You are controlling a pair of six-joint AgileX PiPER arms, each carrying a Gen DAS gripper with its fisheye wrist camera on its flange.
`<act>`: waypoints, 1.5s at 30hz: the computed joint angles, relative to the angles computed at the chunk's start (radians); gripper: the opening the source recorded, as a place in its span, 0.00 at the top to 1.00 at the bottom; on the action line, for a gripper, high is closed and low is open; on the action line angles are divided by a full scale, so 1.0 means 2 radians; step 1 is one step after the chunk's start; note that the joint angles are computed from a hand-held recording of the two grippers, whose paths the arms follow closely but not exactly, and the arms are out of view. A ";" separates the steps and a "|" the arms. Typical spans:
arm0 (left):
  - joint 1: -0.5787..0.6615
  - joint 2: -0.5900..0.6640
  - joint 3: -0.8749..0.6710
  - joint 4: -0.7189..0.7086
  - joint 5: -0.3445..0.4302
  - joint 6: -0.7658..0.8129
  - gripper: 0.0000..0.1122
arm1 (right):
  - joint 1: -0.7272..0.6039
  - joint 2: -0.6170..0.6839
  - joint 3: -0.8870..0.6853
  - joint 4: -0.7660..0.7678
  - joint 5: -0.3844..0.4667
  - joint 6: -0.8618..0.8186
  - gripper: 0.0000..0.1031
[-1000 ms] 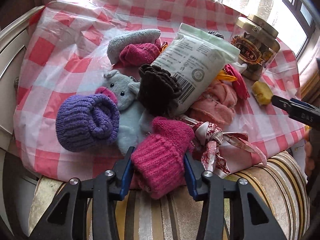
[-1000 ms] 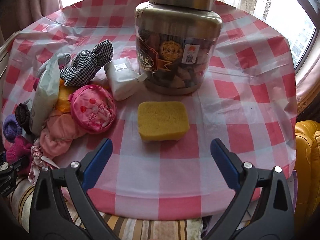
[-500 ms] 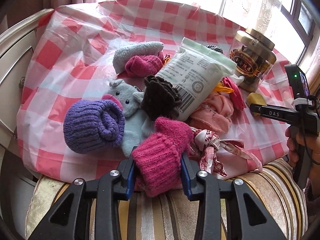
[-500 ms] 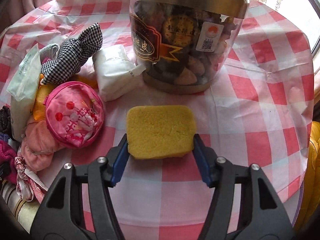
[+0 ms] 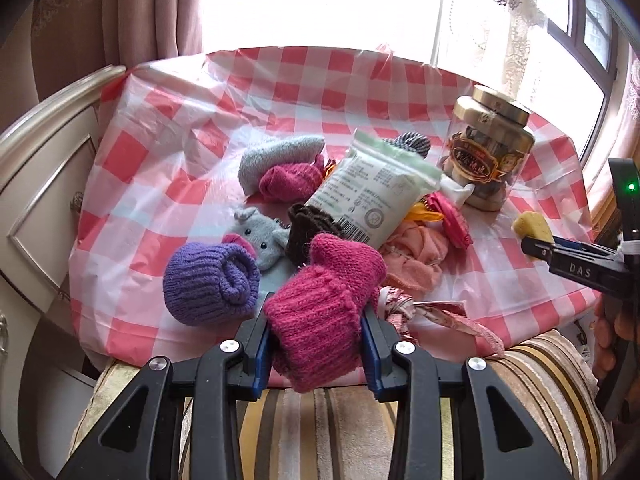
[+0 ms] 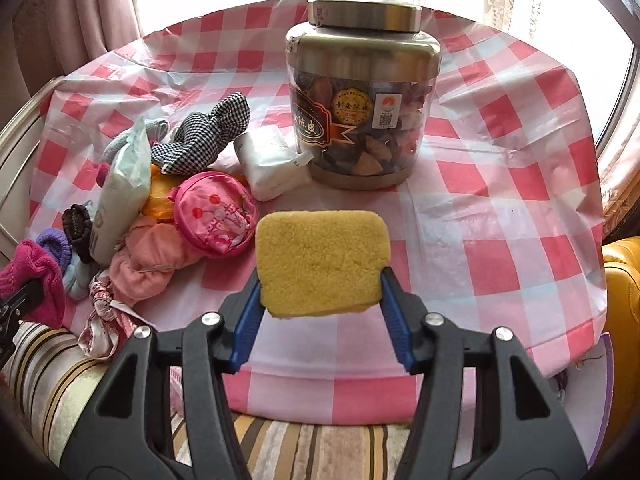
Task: Organize soft objects
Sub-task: 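Carry the pink sock and yellow sponge into the white box and release both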
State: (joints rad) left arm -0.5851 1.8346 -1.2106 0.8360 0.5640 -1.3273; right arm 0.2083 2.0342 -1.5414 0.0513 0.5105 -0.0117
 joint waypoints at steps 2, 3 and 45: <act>-0.010 -0.005 -0.001 0.007 0.005 -0.006 0.66 | -0.003 -0.020 0.027 0.020 -0.011 -0.016 0.43; -0.014 -0.008 -0.001 0.005 0.005 -0.005 0.66 | -0.004 -0.029 0.040 0.028 -0.017 -0.022 0.43; -0.166 0.177 -0.352 -0.306 0.034 0.340 0.66 | -0.267 -0.236 0.364 0.209 -0.059 -0.265 0.44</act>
State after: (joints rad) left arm -0.9167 2.1881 -1.9151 0.2247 0.6315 -0.6478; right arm -0.3248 1.5617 -0.8143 0.4690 0.3930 -0.5425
